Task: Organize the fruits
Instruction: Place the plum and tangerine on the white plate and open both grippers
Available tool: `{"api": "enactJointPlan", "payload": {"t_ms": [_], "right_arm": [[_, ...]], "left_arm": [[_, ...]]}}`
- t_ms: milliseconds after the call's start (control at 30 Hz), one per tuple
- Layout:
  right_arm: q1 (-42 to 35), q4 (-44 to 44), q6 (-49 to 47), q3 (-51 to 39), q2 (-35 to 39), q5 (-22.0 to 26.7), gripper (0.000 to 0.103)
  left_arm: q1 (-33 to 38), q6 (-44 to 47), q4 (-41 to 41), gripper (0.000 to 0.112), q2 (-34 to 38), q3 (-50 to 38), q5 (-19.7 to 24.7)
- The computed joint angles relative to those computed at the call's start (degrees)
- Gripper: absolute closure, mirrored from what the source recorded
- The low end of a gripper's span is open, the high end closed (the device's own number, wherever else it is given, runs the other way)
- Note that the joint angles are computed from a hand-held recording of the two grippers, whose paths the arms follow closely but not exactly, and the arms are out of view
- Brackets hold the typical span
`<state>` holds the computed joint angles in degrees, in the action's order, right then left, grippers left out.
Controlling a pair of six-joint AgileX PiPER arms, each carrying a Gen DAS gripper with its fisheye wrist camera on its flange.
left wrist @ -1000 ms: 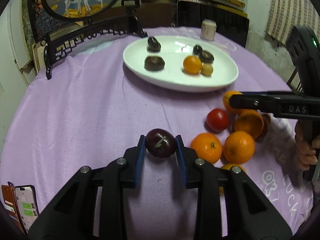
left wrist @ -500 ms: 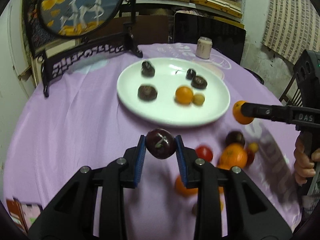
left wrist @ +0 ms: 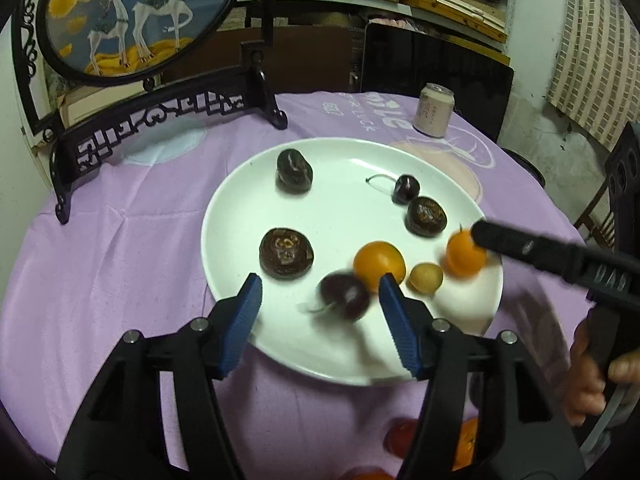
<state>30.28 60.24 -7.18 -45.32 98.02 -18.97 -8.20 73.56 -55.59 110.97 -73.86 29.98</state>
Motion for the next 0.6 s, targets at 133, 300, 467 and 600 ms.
{"api": "enactJointPlan", "payload": {"t_ms": [133, 300, 467, 600], "right_arm": [[0.28, -0.58, 1.93, 2.12, -1.91, -0.84, 0.041], [4.14, 10.65, -7.66, 3.0, -2.92, -3.26, 0.041], [8.69, 15.83, -9.11, 5.08, -3.67, -7.82, 0.041], [10.52, 17.31, -7.02, 7.19, -3.69, -9.19, 0.041]], "left_arm": [[1.91, -0.02, -0.48, 0.051, 0.04, -0.24, 1.36], [3.47, 0.97, -1.69, 0.046, -1.32, 1.77, 1.3], [4.56, 7.58, -6.26, 0.037, -4.68, 7.52, -0.74], [5.42, 14.36, -9.86, 0.035, -7.41, 12.64, -1.73]]}}
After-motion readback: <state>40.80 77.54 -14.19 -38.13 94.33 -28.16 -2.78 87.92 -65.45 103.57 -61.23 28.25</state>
